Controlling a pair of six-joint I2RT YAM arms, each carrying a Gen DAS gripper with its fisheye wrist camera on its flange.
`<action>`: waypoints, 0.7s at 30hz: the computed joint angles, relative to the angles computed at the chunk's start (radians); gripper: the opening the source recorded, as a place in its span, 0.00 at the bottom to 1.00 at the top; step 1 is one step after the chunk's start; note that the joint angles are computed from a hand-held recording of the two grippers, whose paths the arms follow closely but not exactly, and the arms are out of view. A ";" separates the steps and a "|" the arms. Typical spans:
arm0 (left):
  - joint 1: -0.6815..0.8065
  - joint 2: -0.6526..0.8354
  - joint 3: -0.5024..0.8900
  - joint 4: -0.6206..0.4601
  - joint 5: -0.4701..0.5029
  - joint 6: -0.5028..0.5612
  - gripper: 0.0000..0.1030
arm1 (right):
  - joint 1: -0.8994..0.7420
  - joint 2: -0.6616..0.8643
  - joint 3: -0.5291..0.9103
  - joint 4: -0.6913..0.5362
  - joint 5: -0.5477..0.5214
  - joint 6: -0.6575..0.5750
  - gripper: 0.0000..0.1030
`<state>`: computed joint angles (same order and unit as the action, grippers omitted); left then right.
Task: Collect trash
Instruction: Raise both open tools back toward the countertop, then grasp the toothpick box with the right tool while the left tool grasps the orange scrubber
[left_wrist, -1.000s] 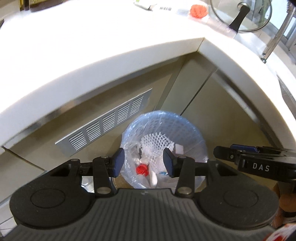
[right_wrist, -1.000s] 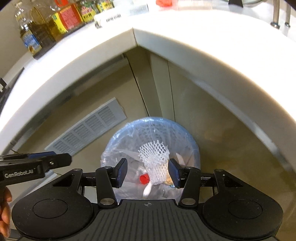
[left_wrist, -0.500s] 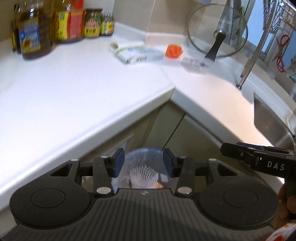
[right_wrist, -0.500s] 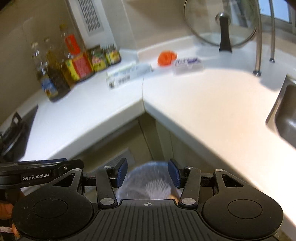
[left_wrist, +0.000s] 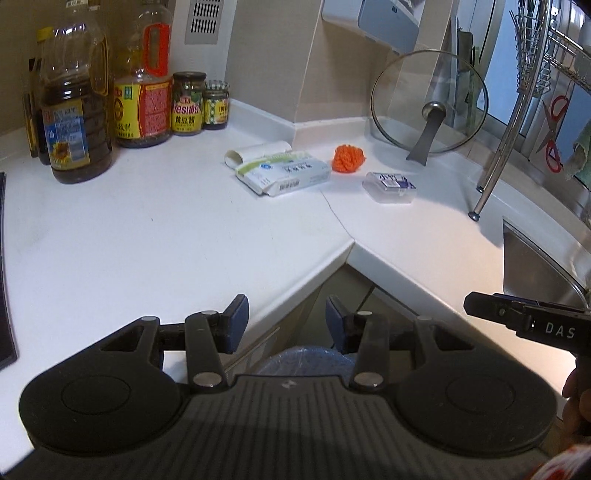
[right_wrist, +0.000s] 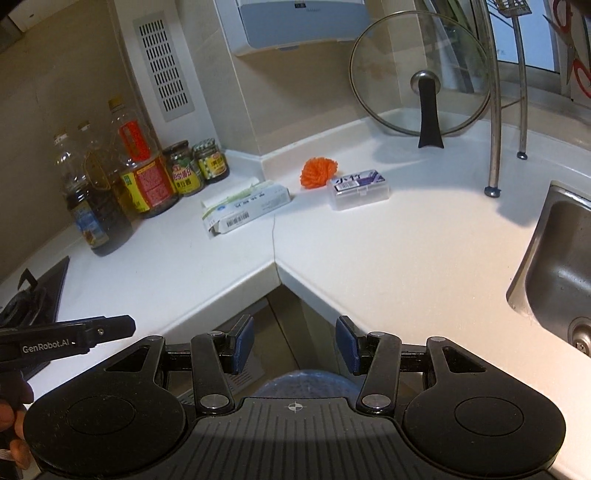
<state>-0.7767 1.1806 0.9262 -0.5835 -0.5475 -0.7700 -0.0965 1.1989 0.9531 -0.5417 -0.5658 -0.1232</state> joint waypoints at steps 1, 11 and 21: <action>0.009 -0.005 0.002 0.002 0.004 0.013 0.40 | 0.003 0.000 0.004 0.005 0.005 0.007 0.48; 0.087 -0.030 0.003 0.040 0.058 0.113 0.49 | 0.020 -0.021 0.008 0.077 0.072 0.049 0.74; 0.162 0.113 0.101 0.127 0.107 0.160 0.65 | 0.007 0.219 0.191 0.159 0.083 0.031 0.82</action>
<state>-0.6148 1.2933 1.0268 -0.4563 -0.4410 -0.6104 -0.0898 1.4177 1.1444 -0.3830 -0.4827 -0.0919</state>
